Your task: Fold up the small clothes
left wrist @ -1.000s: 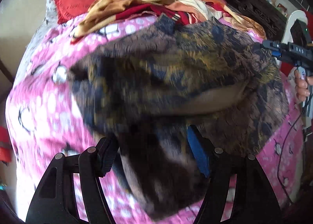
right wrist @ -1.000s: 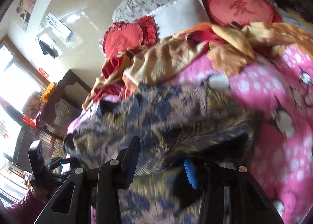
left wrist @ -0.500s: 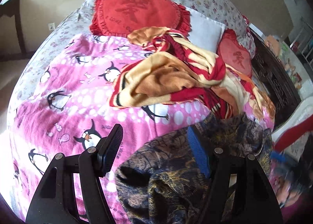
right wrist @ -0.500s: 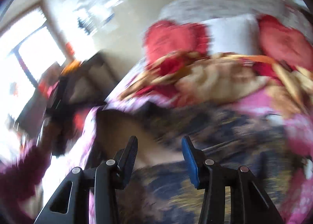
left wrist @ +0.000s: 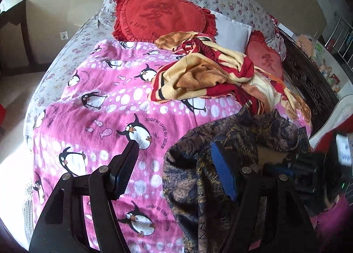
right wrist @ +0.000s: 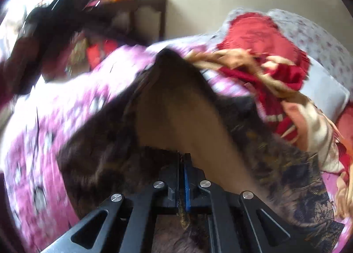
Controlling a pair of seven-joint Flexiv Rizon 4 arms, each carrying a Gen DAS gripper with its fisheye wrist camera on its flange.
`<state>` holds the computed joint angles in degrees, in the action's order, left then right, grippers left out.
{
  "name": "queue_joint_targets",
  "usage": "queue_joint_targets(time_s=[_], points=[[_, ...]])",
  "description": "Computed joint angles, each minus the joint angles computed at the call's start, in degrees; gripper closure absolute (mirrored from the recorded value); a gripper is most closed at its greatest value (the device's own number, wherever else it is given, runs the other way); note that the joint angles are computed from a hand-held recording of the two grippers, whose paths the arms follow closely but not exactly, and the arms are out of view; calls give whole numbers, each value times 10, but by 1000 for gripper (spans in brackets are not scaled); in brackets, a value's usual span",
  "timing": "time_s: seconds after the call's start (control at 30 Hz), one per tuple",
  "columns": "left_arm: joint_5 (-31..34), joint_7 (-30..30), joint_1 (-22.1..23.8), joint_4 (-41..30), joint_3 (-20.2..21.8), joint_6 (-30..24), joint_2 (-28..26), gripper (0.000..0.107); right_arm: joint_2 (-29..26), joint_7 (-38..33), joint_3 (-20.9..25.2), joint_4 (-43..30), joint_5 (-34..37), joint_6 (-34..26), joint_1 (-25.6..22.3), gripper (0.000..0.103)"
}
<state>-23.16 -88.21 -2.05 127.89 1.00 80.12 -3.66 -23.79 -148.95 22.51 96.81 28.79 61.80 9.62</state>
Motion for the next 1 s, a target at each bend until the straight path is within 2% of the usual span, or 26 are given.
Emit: queue_joint_targets(time_s=[0.07,0.1,0.17,0.23,0.3,0.33,0.37,0.43,0.5,0.6,0.67,0.73,0.83,0.93,0.97,1.0], points=[[4,3,-1,8,0,0,2,39,-17,27,2,-41,31,10,-5,100],[13,-3,-2,8,2,-1,1,39,-26,51,-8,-52,27,34,8,100],[23,-9,-4,7,1,-3,-6,39,-48,134,-52,-57,-26,90,57,100],[36,-19,-6,0,-1,-14,-13,39,-72,211,-75,-80,-61,72,74,100],[29,-17,-8,-4,-8,-14,-20,39,-87,255,-81,-94,-83,58,72,100],[18,-10,-9,-4,-13,-10,-22,39,-86,254,-64,-98,-79,38,52,94],[9,-1,-10,-6,-19,-4,-25,39,-83,250,-43,-103,-69,18,26,76],[24,-5,-16,-16,-18,4,-33,39,-61,230,-17,-89,-43,16,-21,51],[54,-30,-23,-31,-10,6,-44,39,-34,230,-39,-56,-62,52,-27,49],[85,-68,-28,-57,0,-3,-69,39,-6,293,-107,-1,-131,111,-19,46],[123,-109,-37,-79,19,-20,-89,39,-5,340,-138,13,-162,137,-25,37],[140,-135,-37,-94,24,-38,-104,39,-15,370,-145,6,-175,134,-45,35],[160,-158,-39,-100,28,-38,-112,39,-43,355,-89,-40,-147,79,-110,35],[188,-177,-44,-110,36,-49,-114,39,-69,308,-41,-78,-106,60,-146,36],[192,-180,-43,-112,36,-53,-114,39,-73,293,-28,-87,-94,42,-156,65],[192,-181,-41,-112,33,-54,-114,39,-78,287,-26,-94,-89,29,-153,90]])
